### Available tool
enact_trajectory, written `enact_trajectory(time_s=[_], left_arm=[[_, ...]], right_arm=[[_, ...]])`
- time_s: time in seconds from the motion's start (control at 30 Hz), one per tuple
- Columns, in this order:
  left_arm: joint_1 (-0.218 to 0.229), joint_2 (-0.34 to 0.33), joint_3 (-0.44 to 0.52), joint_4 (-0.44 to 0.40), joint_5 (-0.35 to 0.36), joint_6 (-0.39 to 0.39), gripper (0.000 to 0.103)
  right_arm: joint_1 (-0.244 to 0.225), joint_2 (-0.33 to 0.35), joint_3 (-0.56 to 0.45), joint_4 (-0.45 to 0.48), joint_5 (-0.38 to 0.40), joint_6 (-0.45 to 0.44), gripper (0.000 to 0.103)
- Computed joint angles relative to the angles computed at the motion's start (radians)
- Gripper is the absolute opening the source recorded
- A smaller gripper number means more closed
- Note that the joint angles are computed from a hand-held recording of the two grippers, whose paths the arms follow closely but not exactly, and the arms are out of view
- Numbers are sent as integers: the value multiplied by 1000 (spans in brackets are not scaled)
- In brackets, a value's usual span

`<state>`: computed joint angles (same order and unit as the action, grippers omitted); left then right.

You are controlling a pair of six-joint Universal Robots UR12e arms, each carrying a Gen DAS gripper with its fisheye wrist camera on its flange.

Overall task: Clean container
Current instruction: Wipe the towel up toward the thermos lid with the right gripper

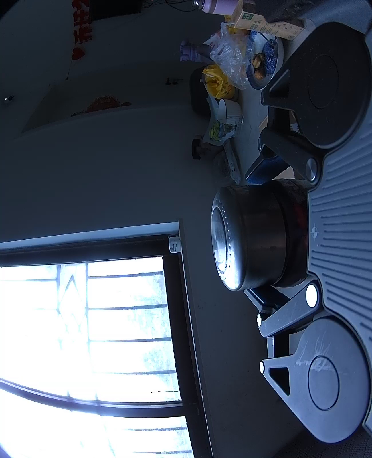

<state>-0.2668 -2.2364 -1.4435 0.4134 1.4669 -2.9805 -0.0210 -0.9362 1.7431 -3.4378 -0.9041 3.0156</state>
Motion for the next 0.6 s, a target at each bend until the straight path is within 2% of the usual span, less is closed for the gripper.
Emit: enact_trajectory(time_s=[0.33, 0.5, 0.6], left_arm=[[1, -1, -1, 3, -1, 1, 77], [1, 0, -3, 4, -1, 1, 77], [1, 1, -4, 6, -2, 2, 77]], right_arm=[[23, 17, -36, 115, -48, -53, 20], [25, 27, -54, 123, -48, -43, 20], [28, 21, -34, 84, -52, -27, 20]])
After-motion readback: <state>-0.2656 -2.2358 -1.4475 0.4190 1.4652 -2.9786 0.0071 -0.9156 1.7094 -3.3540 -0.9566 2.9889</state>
